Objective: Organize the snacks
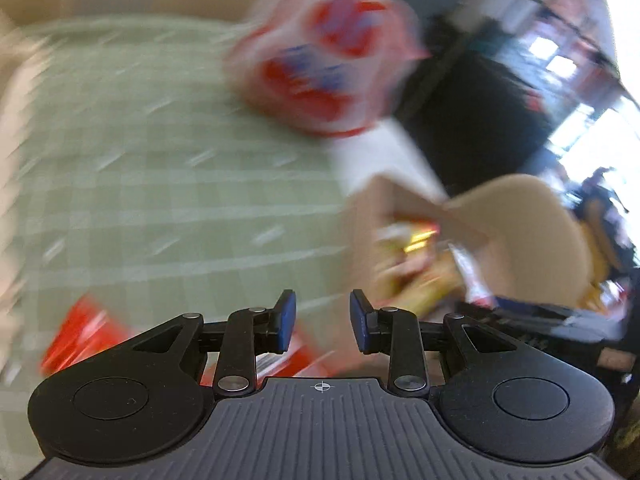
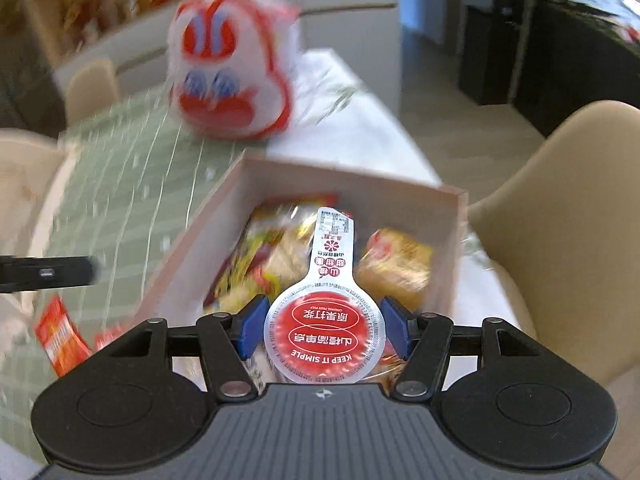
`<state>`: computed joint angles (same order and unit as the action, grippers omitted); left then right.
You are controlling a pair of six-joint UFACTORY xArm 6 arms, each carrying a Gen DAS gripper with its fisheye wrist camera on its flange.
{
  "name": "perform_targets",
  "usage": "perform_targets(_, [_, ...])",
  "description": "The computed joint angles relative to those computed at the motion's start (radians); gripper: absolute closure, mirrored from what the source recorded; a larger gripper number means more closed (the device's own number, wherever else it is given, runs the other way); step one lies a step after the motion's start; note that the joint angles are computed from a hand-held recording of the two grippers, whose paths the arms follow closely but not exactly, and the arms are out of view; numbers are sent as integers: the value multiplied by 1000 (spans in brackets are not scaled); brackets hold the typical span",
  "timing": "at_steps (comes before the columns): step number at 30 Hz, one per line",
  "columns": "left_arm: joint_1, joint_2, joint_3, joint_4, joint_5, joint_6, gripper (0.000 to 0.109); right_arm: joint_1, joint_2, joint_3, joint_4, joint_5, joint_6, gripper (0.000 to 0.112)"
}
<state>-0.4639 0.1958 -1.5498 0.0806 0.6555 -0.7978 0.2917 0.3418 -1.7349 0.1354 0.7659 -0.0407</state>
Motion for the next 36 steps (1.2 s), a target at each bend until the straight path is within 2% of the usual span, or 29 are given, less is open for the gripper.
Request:
perform_targets(2, [10,-93,130,20,20,-88,75,16,17,-22,-56,29,-2,50])
perform_targets(5, [21,-207,288,41,28,-181,75,47,-19,23,-159,-21,14,50])
perform_targets(6, [23,-256,343,52,35,-205,75,58,-41,48,-186,-52,16,47])
perform_targets(8, [22,-326,420,77,56,-269,75,90,-76,83,-195,-123,-21,37])
perform_targets(10, [24,-381,479,75,57,-310,75,123,-79,75,-227,-170,-21,36])
perform_targets(12, [28,-430,529,86,50,-346,75,158,-57,28,-129,-173,-101,36])
perform_targets(14, [29,-462,556,103,56,-374,75,187,12,-92,24,-75,-213,35])
perform_targets(16, [29,-495,579,110,69,-382,75,215,108,-249,155,89,-318,34])
perform_targets(18, [24,-528,598,116,89,-381,75,245,213,-392,184,222,-335,34])
perform_targets(20, [17,-551,608,124,110,-376,75,271,282,-468,160,272,-294,35])
perform_targets(22, [11,-584,633,122,120,-373,75,288,329,-510,141,274,-250,38])
perform_targets(24, [10,-623,667,108,122,-371,75,297,334,-491,99,230,-193,54])
perform_targets(26, [11,-643,686,103,130,-374,75,309,341,-476,12,181,-130,65])
perform_targets(27, [11,-652,693,102,135,-374,75,313,357,-493,-45,185,-91,78])
perform_targets(29, [13,-670,706,104,145,-372,75,305,392,-543,-51,211,-55,81])
perform_targets(31, [14,-683,712,111,152,-367,75,300,357,-501,-22,227,-46,86])
perform_targets(36, [26,-669,699,101,145,-310,75,296,121,-141,61,129,-63,86])
